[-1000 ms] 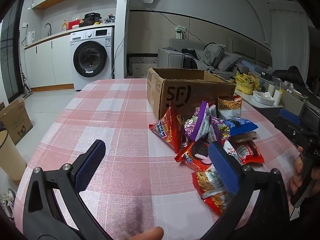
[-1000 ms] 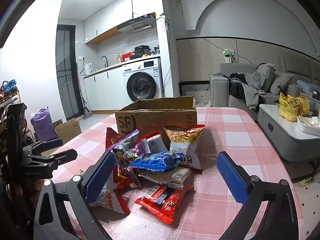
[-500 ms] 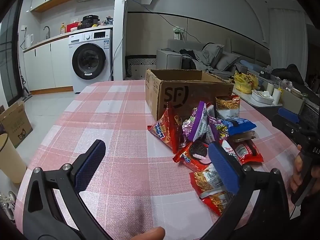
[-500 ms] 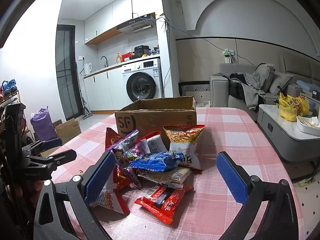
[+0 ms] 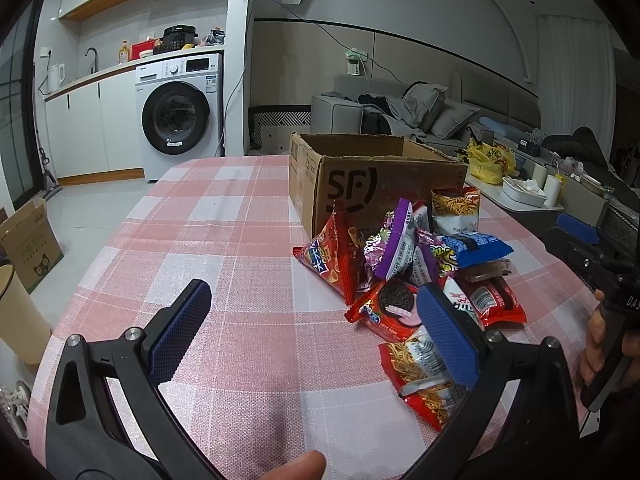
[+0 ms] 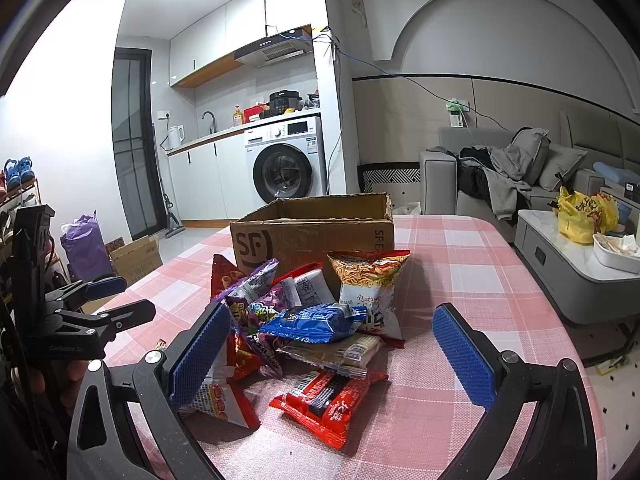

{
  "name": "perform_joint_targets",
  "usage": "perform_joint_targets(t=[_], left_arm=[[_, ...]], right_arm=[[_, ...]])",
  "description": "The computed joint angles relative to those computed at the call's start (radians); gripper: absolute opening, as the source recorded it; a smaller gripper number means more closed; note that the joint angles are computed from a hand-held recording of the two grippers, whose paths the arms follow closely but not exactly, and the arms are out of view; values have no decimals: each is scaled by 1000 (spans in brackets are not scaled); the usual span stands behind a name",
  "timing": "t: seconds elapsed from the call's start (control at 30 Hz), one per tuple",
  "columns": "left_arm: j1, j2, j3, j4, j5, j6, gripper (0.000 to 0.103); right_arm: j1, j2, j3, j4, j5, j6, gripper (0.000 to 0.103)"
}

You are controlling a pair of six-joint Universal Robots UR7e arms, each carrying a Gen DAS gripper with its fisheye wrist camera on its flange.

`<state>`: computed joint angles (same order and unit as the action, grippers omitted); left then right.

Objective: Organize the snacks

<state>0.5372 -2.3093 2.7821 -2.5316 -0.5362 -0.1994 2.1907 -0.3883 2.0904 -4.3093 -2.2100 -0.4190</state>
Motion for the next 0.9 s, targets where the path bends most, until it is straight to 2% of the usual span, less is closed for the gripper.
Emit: perform_joint_targets(t=[0.9], left_arm=[[2,2,-2,-15,-4,18,102]], right_arm=[[-11,-8,8,5,-5,19,103]])
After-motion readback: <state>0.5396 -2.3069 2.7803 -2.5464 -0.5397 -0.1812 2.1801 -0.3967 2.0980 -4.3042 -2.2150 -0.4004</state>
